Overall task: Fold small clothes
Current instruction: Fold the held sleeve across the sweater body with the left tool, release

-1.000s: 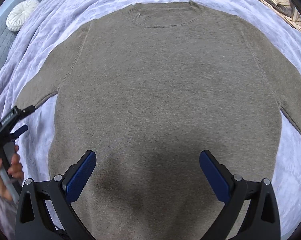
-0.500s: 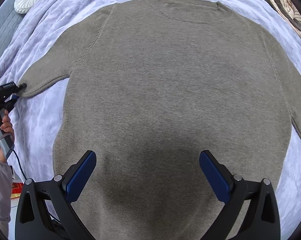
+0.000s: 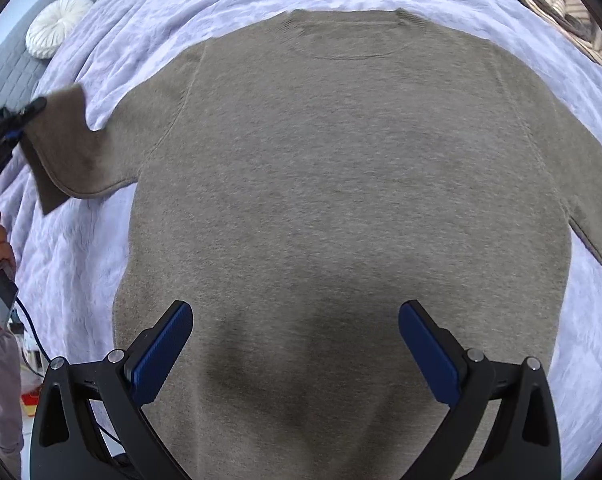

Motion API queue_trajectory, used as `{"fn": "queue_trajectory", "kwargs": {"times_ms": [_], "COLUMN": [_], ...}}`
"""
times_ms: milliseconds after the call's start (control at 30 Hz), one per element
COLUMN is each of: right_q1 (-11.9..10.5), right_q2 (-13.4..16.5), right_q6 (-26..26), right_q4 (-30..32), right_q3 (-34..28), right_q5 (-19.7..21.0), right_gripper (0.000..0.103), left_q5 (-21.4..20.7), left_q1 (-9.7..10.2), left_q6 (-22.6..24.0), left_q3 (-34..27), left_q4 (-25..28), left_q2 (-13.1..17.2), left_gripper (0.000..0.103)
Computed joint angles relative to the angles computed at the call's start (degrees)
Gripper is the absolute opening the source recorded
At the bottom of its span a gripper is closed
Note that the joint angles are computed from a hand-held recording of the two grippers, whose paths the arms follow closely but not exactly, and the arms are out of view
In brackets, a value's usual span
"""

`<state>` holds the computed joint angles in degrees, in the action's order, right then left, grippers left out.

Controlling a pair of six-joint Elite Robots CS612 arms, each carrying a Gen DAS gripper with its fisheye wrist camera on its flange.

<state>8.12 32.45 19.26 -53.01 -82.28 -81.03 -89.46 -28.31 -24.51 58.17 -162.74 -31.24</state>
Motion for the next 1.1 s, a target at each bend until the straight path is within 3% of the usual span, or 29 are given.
{"fn": "queue_trajectory", "kwargs": {"times_ms": [133, 267, 367, 467, 600, 633, 667, 700, 767, 967, 1100], "right_q1": [-1.4, -3.1, -4.0, -4.7, -5.0, -4.9, -4.7, -4.6, -4.0, -0.7, 2.1], "right_q2": [1.4, 3.0, 3.9, 4.5, 4.1, 3.8, 3.4, 3.0, 2.4, -1.1, -2.8], "right_q6": [3.1, 5.4, 6.6, 7.0, 5.5, 4.7, 3.7, 2.5, -0.8, -14.5, -27.3], "right_q4": [0.6, 2.4, 3.5, 4.2, 3.6, 3.1, 2.4, 1.4, -1.2, -11.4, -20.5], "right_q3": [-2.8, -5.9, -7.2, -8.2, -7.4, -6.8, -6.1, -5.4, -3.7, 4.8, 11.1], "right_q5": [-0.3, -0.2, -0.3, -0.5, -1.7, -2.3, -2.9, -3.4, -4.4, -8.0, -12.3], "right_gripper": [0.102, 0.102, 0.102, 0.102, 0.102, 0.102, 0.102, 0.102, 0.102, 0.102, 0.102], "left_q5": [-3.6, -2.4, 0.1, 1.8, 1.1, 1.8, 2.7, 3.7, 6.6, 11.6, 16.1], "left_q1": [-3.31, -6.38, -7.55, -8.03, -7.58, -7.46, -7.3, -7.06, -6.72, -5.1, -4.02], "left_q6": [5.8, 10.9, 14.7, 15.0, 15.4, 15.6, 15.3, 14.3, 12.5, 7.8, 4.9], "left_q3": [-6.7, -11.0, -10.4, -9.1, -6.4, -5.2, -4.1, -2.8, -0.1, 3.7, 3.1], "left_q4": [6.6, 15.0, 20.9, 21.9, 21.5, 20.6, 19.7, 18.8, 15.8, 17.1, 24.5], "left_q2": [3.3, 6.1, 6.4, 6.2, 4.2, 3.4, 2.7, 1.9, 0.4, -1.6, -1.1], "left_gripper": [0.009, 0.009, 0.01, 0.01, 0.012, 0.025, 0.081, 0.1, 0.102, 0.102, 0.102]}}
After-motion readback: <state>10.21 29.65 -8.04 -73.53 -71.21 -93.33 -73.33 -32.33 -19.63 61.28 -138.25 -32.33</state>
